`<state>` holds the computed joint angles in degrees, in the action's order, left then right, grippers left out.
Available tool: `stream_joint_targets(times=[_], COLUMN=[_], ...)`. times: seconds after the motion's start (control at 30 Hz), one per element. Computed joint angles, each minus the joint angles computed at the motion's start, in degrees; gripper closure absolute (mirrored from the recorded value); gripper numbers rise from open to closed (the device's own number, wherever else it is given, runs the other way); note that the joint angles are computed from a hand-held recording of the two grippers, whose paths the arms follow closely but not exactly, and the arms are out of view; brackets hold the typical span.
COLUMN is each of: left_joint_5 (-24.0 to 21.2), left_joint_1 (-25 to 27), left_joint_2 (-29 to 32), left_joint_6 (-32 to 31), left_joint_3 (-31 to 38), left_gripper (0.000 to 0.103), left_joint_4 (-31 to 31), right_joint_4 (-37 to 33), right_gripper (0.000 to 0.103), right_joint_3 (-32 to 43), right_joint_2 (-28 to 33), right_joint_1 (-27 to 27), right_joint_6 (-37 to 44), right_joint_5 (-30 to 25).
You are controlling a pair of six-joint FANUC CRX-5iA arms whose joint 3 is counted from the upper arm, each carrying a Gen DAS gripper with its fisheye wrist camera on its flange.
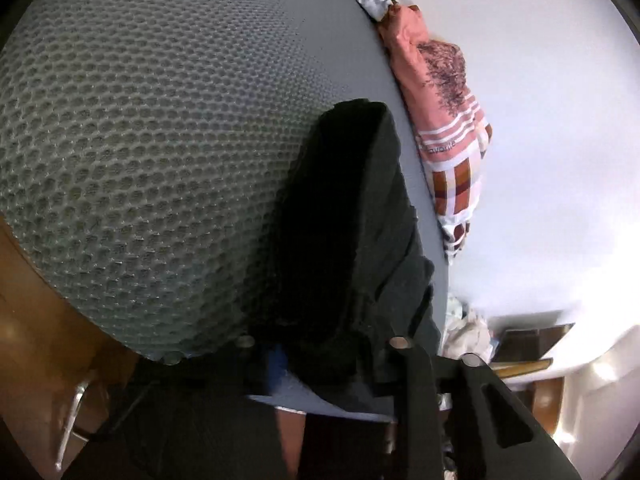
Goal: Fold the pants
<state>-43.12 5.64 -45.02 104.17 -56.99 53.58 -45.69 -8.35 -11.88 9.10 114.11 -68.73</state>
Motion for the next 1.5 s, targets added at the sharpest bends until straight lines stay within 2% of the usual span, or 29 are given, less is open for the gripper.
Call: stream_joint_targets(times=[0.13,0.23,0.3,0.67,0.87,1.0,1.1,1.3,1.4,1.5], left_joint_5=[-2.2,-2.9,-1.4,-0.2,2.1,4.5,7.7,13.2,14.5,12.9], left_joint_1=[0.3,0.2,-2.1,-10.4,-16.4,-22.1,-26.8,-34.4,-37.5,-39.1], left_joint_2=[1.1,2.0,5.6,11.8,16.2,21.6,27.2,40.2,46.3,52.0], left_joint_6=[3.0,3.8,4.8,12.5,15.6,15.2,11.1,-6.1,-14.0,-18.3], left_joint_3=[3.6,5.5,9.9,24.6,31.5,37.4,41.6,46.6,47.9,50.4], left_gripper=[0.075,0.075,0.075,0.075,0.075,0.075,0.075,0.075,0.075,0.075], left_joint_4=[-6.1,-7.6,-11.4,-26.9,-31.2,-32.5,-29.6,-11.6,-2.0,2.7], right_joint_4=[-0.6,-0.8,-0.9,-2.9,-4.1,-4.8,-5.7,-9.8,-11.5,-11.9], right_gripper=[0.044,0.045,0.045,0.044,0.043,0.042,0.041,0.041,0.041,0.041], right_joint_3=[0.2,0.2,0.2,0.6,1.8,4.6,6.4,7.4,7.3,7.4], right_joint_2=[0.2,0.3,0.5,1.3,2.2,3.5,3.8,5.4,6.7,7.7], right_joint_1=[-0.5,-0.7,-0.8,-2.3,-4.7,-8.8,-13.3,-22.8,-25.1,-25.8], right_joint_6=[0.1,0.2,0.4,1.4,-1.0,-1.9,-1.1,1.5,2.1,3.1], right_joint_5=[-0.4,-0.4,-0.4,-1.5,-2.9,-6.2,-8.2,-13.4,-15.6,-16.7])
